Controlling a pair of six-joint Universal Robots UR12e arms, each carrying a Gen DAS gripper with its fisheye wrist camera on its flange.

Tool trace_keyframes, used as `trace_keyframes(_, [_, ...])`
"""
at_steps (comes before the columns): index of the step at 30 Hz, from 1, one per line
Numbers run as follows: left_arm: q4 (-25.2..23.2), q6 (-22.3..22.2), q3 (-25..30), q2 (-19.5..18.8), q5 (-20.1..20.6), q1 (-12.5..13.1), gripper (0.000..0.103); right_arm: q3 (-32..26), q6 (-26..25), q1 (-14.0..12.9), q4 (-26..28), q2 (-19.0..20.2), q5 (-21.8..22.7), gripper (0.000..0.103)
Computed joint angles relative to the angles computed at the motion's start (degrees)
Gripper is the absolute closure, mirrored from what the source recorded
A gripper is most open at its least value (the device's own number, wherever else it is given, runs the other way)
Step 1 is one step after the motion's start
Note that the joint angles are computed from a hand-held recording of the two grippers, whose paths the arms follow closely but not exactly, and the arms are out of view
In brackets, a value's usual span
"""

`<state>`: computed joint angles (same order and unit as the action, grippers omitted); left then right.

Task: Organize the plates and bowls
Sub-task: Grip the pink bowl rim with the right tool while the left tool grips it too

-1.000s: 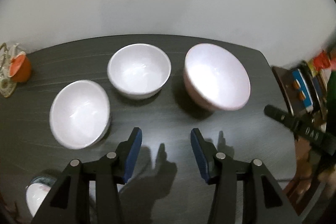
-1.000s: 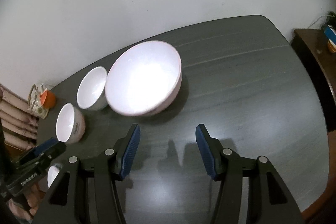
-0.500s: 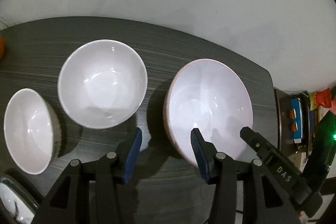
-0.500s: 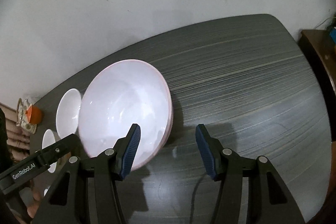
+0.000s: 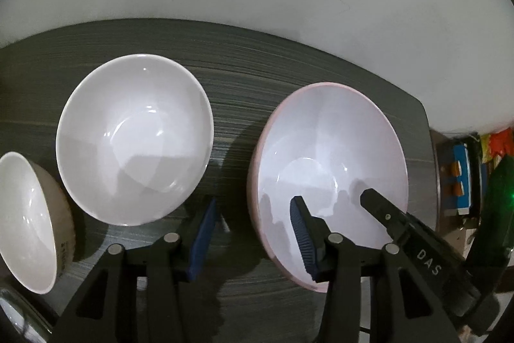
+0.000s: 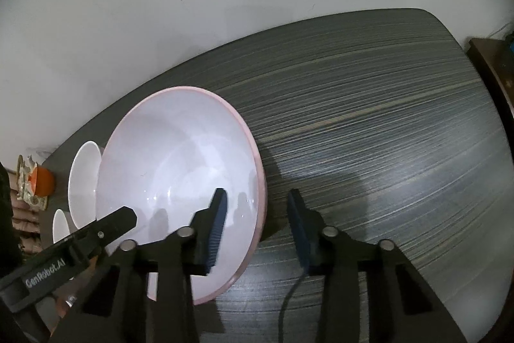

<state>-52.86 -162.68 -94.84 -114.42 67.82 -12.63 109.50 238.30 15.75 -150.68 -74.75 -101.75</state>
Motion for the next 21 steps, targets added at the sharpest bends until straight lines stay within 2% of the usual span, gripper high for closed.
trace_keyframes(3, [-1.53,1.16,1.01,-0.7,-0.32,-0.05,0.084,-0.04,-0.4,-0.26,-0.29,0.37,1.31,0.085])
trace_keyframes(6, [-0.66,2.14,0.44,-0.6,-0.06,-0.24,0.085,-0.65,-0.75,0.17,0.76,0.8,0.4,0.089])
trace_keyframes(12, [-1.44,3.99,-0.84,1.01,-0.01,0.38,0.085,-1.24,-0.05,1.59,2.27,0.66,-1.69,0.089])
trace_keyframes(18, [-0.19,4.84,-3.28,4.33,-0.51,1.85,0.085,-2.78,0.7,3.07,4.08,0.34,-2.88,0.089])
trace_keyframes(21, [0.53,5.35,-4.64,6.15,-0.93,3.0,0.085,-2.4,1.41,3.82,2.88,-0.23,-2.66,0.089])
